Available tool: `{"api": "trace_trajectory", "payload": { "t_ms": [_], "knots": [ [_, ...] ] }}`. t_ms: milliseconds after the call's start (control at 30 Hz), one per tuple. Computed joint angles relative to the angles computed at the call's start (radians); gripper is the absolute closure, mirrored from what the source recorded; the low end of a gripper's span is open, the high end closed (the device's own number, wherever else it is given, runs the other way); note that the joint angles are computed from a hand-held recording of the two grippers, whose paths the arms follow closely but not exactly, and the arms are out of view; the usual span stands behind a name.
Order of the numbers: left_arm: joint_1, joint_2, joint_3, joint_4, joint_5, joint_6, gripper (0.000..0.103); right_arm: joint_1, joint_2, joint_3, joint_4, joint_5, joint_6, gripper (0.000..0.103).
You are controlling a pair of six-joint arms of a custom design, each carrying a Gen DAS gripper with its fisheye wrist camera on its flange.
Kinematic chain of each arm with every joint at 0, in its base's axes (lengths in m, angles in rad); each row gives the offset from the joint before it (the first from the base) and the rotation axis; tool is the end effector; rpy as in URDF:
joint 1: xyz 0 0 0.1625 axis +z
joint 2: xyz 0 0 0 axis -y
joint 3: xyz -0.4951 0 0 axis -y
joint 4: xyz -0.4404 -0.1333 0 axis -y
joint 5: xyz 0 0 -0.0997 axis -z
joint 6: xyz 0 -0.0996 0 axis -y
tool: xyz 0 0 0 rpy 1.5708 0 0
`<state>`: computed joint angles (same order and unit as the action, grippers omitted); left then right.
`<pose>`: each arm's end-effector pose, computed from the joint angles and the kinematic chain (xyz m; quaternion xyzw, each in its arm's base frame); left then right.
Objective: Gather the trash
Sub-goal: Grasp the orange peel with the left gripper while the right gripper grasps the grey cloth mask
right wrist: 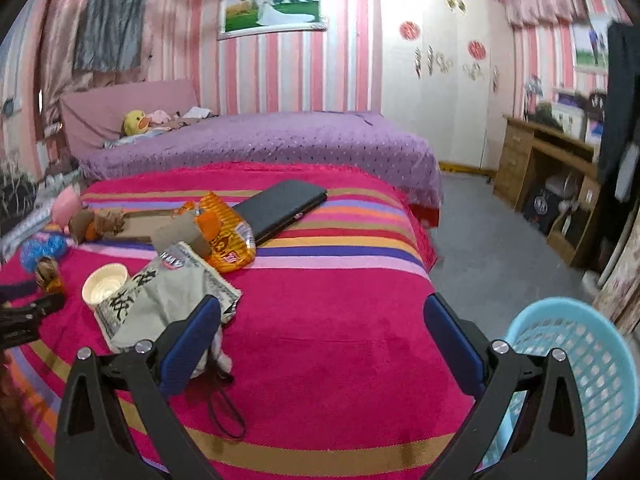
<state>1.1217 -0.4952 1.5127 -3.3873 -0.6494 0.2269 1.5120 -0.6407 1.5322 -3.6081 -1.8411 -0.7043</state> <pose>-0.1470 -0.7947 0.0525 0.1105 0.8359 -0.3917 0.3684 0.0594 -0.8070 0.1671 0.1948 -0.8128 0.4563 0.3051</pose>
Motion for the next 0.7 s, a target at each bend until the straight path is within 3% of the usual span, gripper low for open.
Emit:
{"api": "trace_trajectory", "payload": {
  "t_ms": [33,133,467,700],
  "knots": [
    [0.002,0.000,-0.007,0.023,-0.001,-0.011,0.044,-0.001,0.000,-0.005,0.006,0.000,0.007,0.004],
    [0.004,0.006,-0.027,0.061,0.003,-0.025,0.063,0.000,0.008,-0.017,-0.003,-0.013,0.001,0.004],
    [-0.024,0.023,-0.004,-0.103,0.012,0.111,0.067,-0.008,-0.010,-0.008,0.047,-0.005,0.010,0.004],
    [-0.031,0.035,-0.013,-0.146,0.050,0.140,0.067,0.009,0.003,0.001,0.090,0.033,-0.051,0.004]
  ]
}}
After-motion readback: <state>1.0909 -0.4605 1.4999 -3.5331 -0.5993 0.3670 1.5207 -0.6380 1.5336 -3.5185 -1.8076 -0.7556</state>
